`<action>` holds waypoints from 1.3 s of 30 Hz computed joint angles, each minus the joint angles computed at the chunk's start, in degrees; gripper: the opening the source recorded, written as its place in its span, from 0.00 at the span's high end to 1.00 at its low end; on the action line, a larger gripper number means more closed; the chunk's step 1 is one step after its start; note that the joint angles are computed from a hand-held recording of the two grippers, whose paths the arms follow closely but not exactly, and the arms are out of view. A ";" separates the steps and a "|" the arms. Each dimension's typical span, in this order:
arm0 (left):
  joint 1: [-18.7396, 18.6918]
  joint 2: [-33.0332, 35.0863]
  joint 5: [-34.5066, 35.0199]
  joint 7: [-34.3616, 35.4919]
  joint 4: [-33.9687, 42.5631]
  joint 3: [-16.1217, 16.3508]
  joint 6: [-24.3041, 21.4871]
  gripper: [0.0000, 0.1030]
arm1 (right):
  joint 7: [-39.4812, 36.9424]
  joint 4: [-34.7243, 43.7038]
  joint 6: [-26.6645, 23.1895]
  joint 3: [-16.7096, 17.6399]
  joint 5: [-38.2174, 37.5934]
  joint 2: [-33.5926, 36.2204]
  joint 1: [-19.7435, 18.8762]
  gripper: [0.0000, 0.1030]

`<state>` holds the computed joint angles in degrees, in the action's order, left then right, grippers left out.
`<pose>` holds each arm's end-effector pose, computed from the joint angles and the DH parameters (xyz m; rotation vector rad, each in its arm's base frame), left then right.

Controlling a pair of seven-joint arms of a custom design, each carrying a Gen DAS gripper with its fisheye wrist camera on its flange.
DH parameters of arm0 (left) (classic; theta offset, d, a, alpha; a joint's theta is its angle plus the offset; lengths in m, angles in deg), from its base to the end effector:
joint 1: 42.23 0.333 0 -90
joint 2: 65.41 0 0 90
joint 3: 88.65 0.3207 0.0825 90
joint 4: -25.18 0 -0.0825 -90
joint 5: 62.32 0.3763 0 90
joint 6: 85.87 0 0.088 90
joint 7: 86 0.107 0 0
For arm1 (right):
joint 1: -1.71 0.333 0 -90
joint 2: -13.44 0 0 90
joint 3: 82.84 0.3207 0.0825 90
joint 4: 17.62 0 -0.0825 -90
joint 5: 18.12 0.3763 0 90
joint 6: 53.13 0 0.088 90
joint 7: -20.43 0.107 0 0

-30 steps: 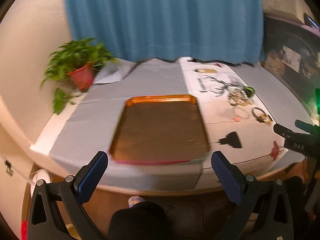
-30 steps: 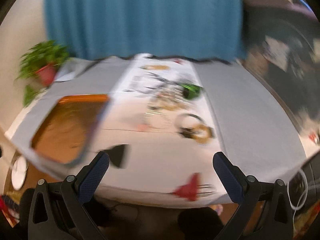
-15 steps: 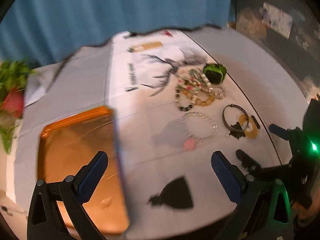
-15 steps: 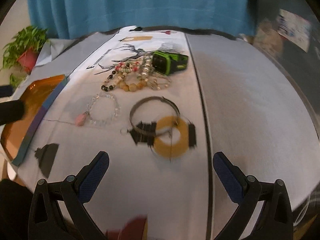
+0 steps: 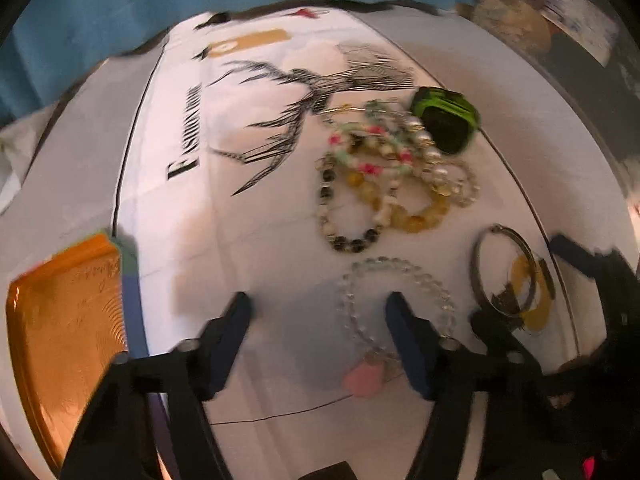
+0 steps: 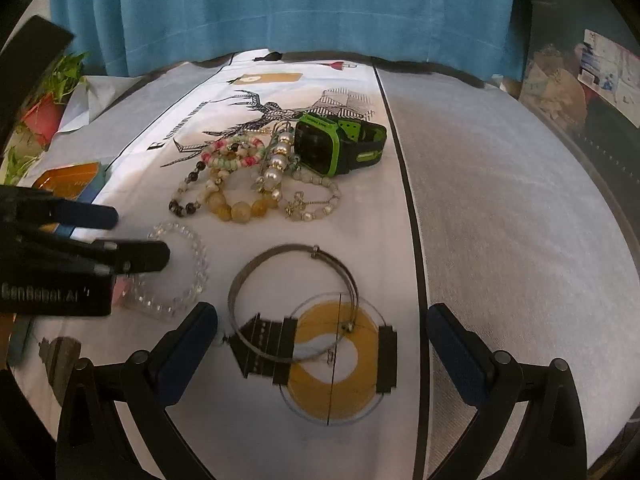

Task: Organize jewelry
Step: 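Grasp the clear crystal bracelet with the left tool while the right tool grasps the silver bangle, then lift both held pieces and carry them toward the orange tray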

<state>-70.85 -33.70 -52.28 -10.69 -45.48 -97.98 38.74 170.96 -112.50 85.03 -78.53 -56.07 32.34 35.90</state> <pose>0.6108 -0.4271 0.5005 -1.5556 2.4400 -0.5092 0.5416 0.4183 0.4739 -1.8610 1.8382 -0.6515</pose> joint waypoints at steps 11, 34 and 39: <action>3.72 -13.36 -8.23 2.92 -14.90 -3.42 8.28 0.95 | 10.75 -4.43 -4.42 1.14 -3.15 -6.27 2.25 0.39; 11.07 -61.60 -22.52 9.13 -57.11 -4.85 16.51 0.95 | 14.89 -3.15 -18.52 13.08 -4.40 -13.71 11.40 0.39; 11.54 -69.10 -25.28 9.77 -63.43 -4.31 15.54 0.95 | 13.61 -0.47 -20.06 13.29 -4.22 -11.64 14.57 0.39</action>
<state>-59.31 -102.80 -77.56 -0.92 -108.90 -102.29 54.28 184.57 -112.97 64.97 -65.25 -60.29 20.70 50.47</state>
